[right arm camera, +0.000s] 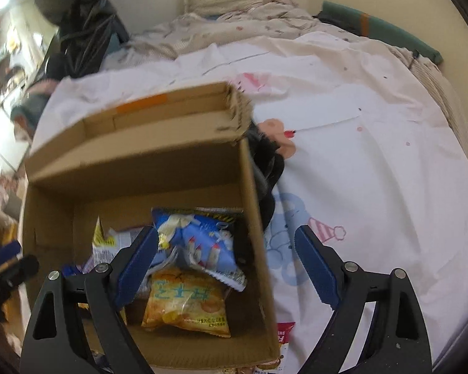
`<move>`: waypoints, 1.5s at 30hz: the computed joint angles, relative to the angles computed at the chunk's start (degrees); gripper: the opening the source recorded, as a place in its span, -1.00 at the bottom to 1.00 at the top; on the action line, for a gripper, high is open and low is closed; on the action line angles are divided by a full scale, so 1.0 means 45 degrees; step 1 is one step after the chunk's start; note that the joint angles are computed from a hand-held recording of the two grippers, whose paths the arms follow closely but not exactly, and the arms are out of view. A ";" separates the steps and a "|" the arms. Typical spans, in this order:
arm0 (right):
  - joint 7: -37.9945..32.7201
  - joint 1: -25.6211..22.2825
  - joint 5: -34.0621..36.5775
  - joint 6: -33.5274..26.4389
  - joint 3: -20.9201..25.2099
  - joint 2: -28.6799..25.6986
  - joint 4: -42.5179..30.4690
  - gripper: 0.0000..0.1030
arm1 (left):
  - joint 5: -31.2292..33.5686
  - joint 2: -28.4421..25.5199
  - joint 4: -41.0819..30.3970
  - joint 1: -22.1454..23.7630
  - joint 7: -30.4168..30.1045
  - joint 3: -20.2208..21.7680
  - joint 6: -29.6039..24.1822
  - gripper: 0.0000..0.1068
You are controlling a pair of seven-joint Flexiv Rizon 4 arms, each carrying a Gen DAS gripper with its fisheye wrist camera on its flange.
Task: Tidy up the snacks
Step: 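Grasp a blue-and-white snack bar with left tool while right tool reaches the 'FOOD' bread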
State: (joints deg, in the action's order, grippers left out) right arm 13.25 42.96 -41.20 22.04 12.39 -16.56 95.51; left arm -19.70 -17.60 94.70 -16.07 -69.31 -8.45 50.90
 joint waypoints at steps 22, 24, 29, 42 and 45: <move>0.0499 0.0114 0.0046 0.0239 0.0430 0.1018 0.0953 0.77 | 0.0252 0.1066 0.1123 0.0202 0.0126 0.0302 0.0056 0.48; 0.0923 0.0097 0.0018 0.0348 0.0604 0.1257 0.1186 0.77 | 0.0202 0.1322 0.1399 0.0251 0.0416 0.0328 0.0088 0.48; 0.1432 0.0253 0.0173 -0.0120 0.1036 0.1639 0.1452 0.77 | 0.0111 0.1903 0.1948 0.0442 0.0766 0.0546 -0.0287 0.48; 0.3367 0.0384 0.1001 0.0692 0.1909 0.2631 0.2881 0.77 | 0.1821 0.2145 0.2403 0.0455 0.0810 0.0645 -0.3649 0.45; 0.3447 0.0431 0.1158 0.0853 0.1970 0.2573 0.2944 0.77 | 0.2864 0.1829 0.2300 0.0089 0.1274 0.0487 -0.4134 0.17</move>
State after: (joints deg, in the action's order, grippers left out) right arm 28.76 44.90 -35.99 25.88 21.26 -4.98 108.76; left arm -6.82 -9.37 105.05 -15.67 -63.57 -6.26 32.30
